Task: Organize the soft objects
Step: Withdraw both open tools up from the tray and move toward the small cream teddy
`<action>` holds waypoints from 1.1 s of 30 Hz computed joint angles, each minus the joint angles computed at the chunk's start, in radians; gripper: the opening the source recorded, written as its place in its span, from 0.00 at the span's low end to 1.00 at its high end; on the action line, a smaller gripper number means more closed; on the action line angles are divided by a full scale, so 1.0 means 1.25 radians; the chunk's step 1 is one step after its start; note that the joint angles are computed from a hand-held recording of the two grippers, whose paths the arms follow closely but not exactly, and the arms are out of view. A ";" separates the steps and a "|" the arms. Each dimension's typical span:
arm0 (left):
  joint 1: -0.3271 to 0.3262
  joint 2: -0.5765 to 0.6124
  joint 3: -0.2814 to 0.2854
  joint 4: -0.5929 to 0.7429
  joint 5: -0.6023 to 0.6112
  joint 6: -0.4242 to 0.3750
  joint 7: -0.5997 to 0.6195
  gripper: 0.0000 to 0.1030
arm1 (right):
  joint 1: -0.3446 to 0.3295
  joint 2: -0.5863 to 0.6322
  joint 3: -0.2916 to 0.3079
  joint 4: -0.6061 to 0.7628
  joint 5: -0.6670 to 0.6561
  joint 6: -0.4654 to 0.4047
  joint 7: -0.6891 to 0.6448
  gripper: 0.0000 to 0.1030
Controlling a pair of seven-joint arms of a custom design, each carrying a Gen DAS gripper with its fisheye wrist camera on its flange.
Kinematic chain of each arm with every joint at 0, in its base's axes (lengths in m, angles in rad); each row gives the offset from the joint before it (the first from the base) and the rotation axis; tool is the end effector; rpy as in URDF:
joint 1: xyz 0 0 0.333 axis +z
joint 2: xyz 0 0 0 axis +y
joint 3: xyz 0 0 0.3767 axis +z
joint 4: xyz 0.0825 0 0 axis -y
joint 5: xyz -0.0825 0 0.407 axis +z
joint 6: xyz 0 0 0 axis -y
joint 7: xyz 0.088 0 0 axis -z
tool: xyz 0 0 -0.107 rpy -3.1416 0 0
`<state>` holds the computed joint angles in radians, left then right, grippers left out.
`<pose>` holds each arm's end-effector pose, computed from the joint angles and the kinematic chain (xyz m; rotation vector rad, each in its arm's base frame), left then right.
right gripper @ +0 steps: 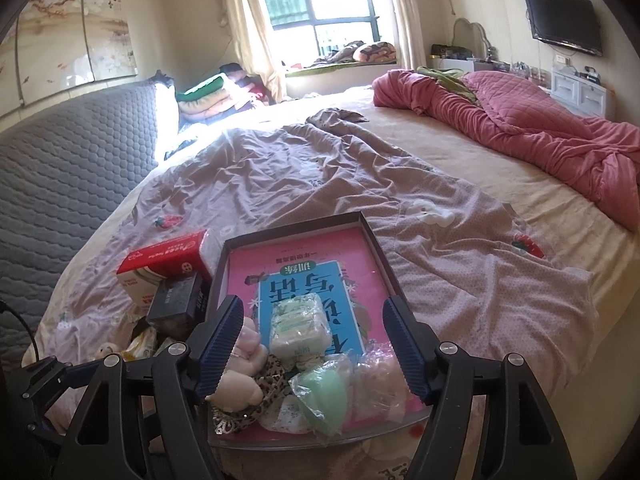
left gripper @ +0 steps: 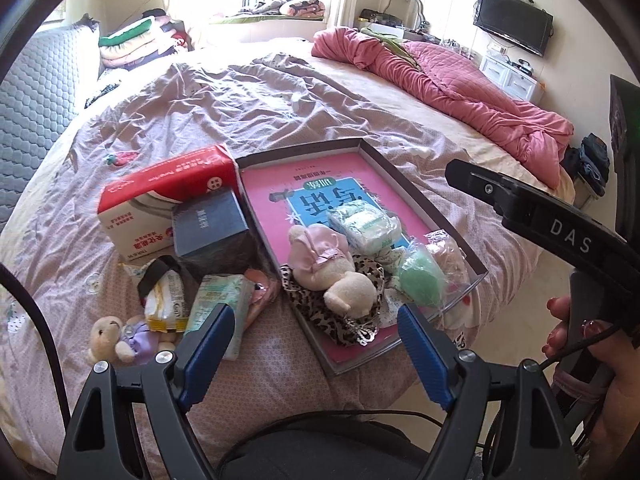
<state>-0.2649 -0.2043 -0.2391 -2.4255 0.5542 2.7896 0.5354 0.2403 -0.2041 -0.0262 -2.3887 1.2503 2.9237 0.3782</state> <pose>0.4298 -0.2702 0.4854 -1.9330 1.8339 -0.7265 0.4985 0.0468 0.4963 -1.8058 1.3880 -0.4649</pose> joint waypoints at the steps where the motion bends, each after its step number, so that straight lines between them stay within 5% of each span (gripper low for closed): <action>1: 0.002 -0.007 -0.001 -0.003 0.003 -0.004 -0.004 0.81 | 0.002 -0.004 0.002 -0.001 -0.002 0.000 0.000 0.72; 33: 0.037 -0.171 0.018 -0.095 0.017 -0.082 -0.075 0.82 | 0.092 -0.089 0.020 -0.046 -0.040 0.012 -0.029 0.74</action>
<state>-0.2186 -0.4182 -0.2171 -2.5440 0.5755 2.6877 0.4414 0.3556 -0.3157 -0.0017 -2.4457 1.2006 2.9392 0.3418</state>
